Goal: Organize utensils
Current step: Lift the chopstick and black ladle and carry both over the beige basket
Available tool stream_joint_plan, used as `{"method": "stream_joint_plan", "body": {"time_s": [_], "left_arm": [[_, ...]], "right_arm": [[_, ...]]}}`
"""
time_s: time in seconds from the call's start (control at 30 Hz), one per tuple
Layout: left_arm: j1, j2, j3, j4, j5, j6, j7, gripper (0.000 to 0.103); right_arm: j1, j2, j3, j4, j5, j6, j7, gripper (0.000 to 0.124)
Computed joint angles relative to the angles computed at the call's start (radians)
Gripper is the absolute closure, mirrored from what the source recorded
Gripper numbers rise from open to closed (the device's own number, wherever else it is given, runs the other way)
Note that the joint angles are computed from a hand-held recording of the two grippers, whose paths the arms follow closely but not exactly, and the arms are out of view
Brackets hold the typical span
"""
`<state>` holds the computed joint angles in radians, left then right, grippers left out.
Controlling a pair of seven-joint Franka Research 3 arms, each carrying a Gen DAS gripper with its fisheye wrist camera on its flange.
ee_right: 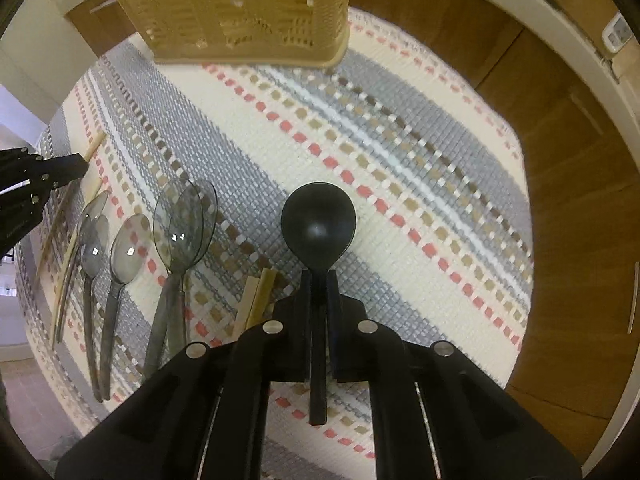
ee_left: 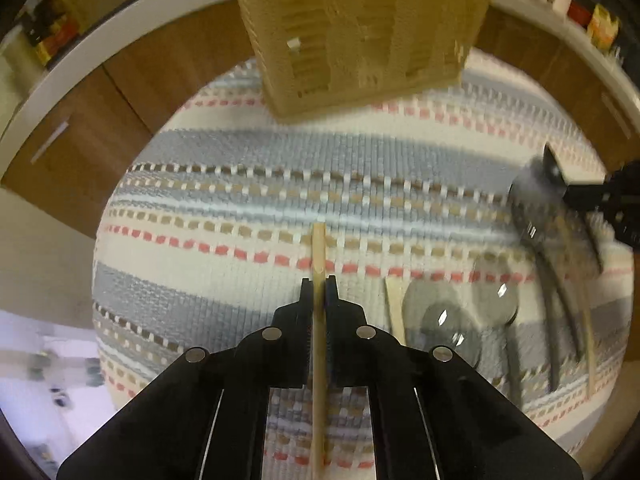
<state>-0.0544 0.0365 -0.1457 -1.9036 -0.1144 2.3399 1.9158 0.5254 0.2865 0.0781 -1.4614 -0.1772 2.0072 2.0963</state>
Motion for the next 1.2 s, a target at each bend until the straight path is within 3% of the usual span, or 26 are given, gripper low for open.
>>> {"method": "stream_joint_plan", "body": {"time_s": [0.17, 0.37, 0.5, 0.6, 0.7, 0.9, 1.0, 1.07, 1.2], "left_arm": [[0.024, -0.077, 0.028, -0.033, -0.343, 0.102, 0.149, 0.099], [-0.021, -0.134, 0.082, 0.036, -0.802, 0.277, 0.386, 0.099], [-0.04, -0.043, 0.065, 0.185, -1.085, 0.402, 0.553, 0.099], [-0.044, 0.008, 0.001, 0.259, -1.204, 0.531, 0.657, 0.099], [-0.047, 0.096, -0.06, 0.366, -1.286, 0.655, 0.763, 0.099], [-0.006, 0.235, -0.147, 0.521, -1.314, 0.737, 0.836, 0.099], [0.011, 0.289, -0.191, 0.569, -1.317, 0.792, 0.872, 0.099], [0.023, 0.315, -0.206, 0.588, -1.286, 0.798, 0.847, 0.099], [0.093, 0.333, -0.251, 0.619, -1.28, 0.692, 0.784, 0.099]], "right_arm": [[0.007, -0.062, -0.003, -0.053, -0.069, 0.194, 0.043, 0.119], [0.007, -0.102, -0.019, -0.052, -0.194, 0.41, 0.125, 0.119], [0.002, -0.005, -0.051, 0.07, -0.269, 0.539, 0.188, 0.119], [0.026, 0.038, -0.112, 0.129, -0.334, 0.606, 0.259, 0.119], [0.047, 0.094, -0.176, 0.201, -0.43, 0.669, 0.341, 0.119], [0.042, 0.257, -0.233, 0.394, -0.412, 0.709, 0.344, 0.119], [0.058, 0.295, -0.271, 0.42, -0.401, 0.709, 0.338, 0.119], [0.068, 0.304, -0.291, 0.416, -0.402, 0.707, 0.342, 0.119], [0.077, 0.292, -0.31, 0.386, -0.403, 0.739, 0.355, 0.119]]}}
